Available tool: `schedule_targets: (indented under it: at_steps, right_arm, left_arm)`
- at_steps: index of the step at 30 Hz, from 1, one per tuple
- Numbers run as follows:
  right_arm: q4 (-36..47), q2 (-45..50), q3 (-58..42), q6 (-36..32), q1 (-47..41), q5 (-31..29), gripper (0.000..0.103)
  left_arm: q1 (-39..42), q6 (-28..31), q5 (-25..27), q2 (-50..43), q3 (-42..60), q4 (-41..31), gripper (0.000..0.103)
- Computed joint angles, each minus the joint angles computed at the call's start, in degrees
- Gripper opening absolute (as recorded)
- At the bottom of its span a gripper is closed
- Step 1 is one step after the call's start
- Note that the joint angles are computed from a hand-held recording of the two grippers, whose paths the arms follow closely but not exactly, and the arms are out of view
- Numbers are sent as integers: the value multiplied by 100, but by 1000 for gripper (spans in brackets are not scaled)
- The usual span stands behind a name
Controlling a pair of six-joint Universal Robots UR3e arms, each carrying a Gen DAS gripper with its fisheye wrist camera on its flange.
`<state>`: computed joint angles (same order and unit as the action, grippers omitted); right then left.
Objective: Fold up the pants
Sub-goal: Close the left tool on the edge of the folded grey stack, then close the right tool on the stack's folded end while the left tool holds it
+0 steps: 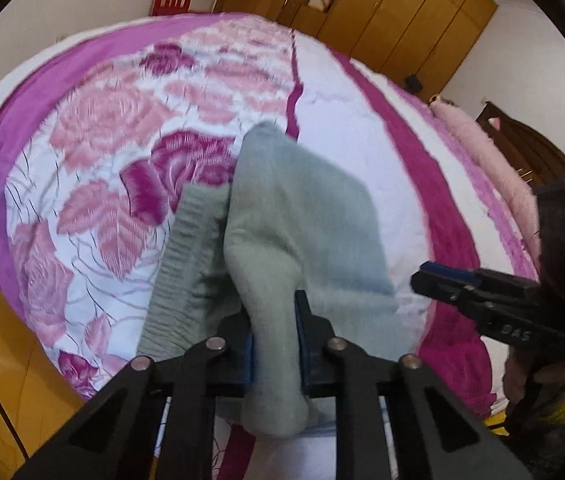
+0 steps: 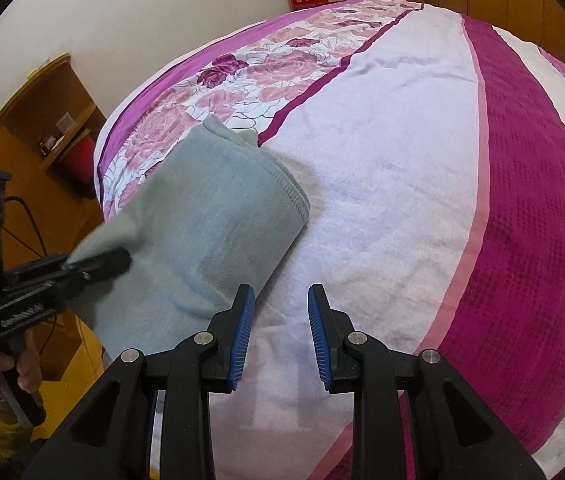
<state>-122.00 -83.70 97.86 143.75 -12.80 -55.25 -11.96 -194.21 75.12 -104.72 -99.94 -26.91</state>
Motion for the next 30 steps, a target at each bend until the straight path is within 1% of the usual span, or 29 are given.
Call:
schedule_targets:
  at_steps: [5,13,16,18,20,21,23,24,25,26,28,30]
  right_arm:
    - [-42,-33,8,-27,56,-38,28]
    - [-9,4,-16,-69,180,-80,28]
    - [31,18,-13,-96,231,-19,28]
    - [110,67,-57,-135,296,5,28]
    - [254,145,-150,-199,348,36,28]
    - [358,173,-191,-249,370,61,28]
    - [532,228,-265,-293,406,115,31]
    - [553,235,-264,-275,413,133,37]
    - [542,248,-273,-242,432,136,40]
    - [527,280,-308,-198,458,127,41]
    - [548,353,-399,-85,484,148,47]
    - [658,496,-568,0,506,233,50]
  left_arm:
    - [106,47,-36,405,-212,217,13]
    - [520,197,76,912,-526,-49,14]
    - [754,208,-96,944,-773,-92,15]
    - [824,186,-120,846,-875,-97,22]
    - [823,177,-28,692,-921,-114,35]
    - [844,160,-25,653,-974,-78,38]
    - [940,94,-86,656,-1126,63,53]
    - [1019,62,-151,684,-1189,99,55]
    - [1085,62,-225,701,-1218,104,56]
    - [1154,84,-308,724,-1245,114,56]
    - [1198,200,-359,698,-1167,60,57]
    - [1172,327,-353,611,-1041,-1,59]
